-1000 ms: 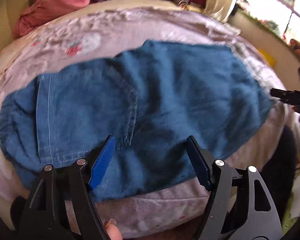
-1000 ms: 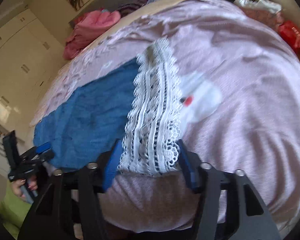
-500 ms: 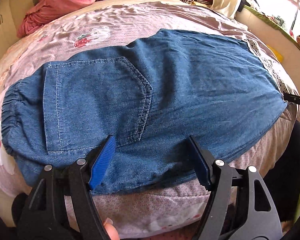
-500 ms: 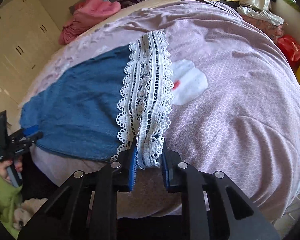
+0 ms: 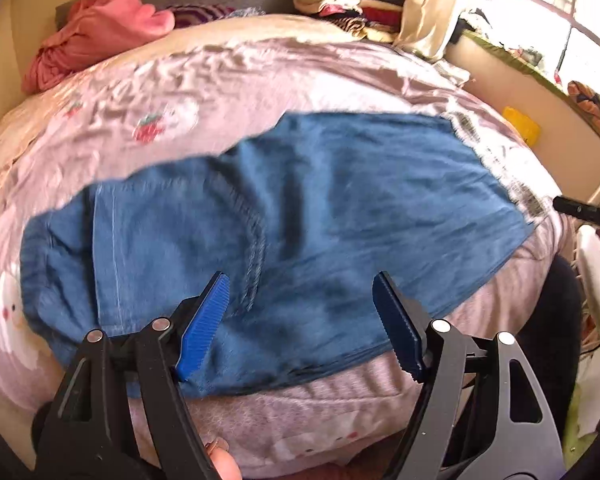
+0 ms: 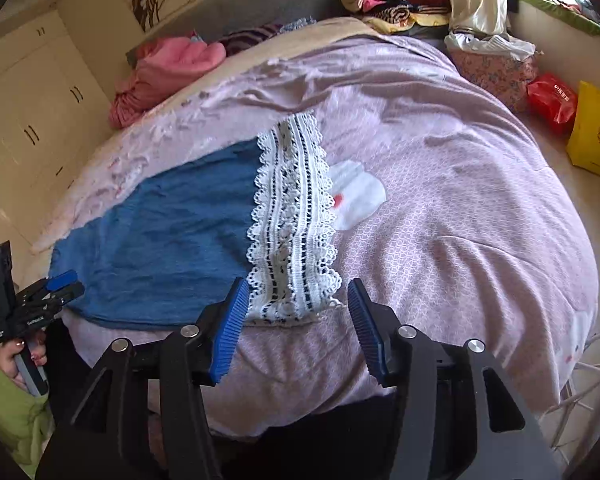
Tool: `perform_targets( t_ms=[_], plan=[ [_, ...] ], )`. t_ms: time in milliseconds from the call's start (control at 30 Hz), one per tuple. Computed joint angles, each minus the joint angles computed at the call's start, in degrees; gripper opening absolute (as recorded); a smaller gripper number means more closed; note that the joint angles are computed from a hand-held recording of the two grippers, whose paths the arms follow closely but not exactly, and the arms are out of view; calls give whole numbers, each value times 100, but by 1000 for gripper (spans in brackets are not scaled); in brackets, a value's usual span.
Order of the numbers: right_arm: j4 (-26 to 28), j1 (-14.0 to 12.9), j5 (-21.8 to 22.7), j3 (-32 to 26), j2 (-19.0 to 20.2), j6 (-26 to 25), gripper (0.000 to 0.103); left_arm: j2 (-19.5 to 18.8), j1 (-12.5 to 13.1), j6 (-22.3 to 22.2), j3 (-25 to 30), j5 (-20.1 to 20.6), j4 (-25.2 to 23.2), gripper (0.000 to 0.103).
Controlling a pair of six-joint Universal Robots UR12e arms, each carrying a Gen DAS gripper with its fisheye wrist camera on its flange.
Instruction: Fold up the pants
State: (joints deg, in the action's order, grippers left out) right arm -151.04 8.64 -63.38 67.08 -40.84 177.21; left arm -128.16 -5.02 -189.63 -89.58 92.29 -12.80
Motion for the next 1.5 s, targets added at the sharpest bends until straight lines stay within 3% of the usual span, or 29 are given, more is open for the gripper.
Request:
perform_targets(
  t_ms=[333,667,1000,1300,1500],
  plan=[
    [-626,23,-78,260,-181,169,69,-272,-127,473,737,-283,-101,71],
    [-599,61,-22,88,-59,272,73,-885,-253,1059,2021,-702,-696,74],
    [-394,59,90,-154,151,420,75,-1579,-322,1550,3391,-1131,-1794,76],
    [-74,81,193,-501,387,419,75,-2425,-388,2091,5011,-1448,-3011,76],
    [88,71,298,-738,544,455,75,-3000,-442,2532,6062,-1234,-3674,76]
  ],
)
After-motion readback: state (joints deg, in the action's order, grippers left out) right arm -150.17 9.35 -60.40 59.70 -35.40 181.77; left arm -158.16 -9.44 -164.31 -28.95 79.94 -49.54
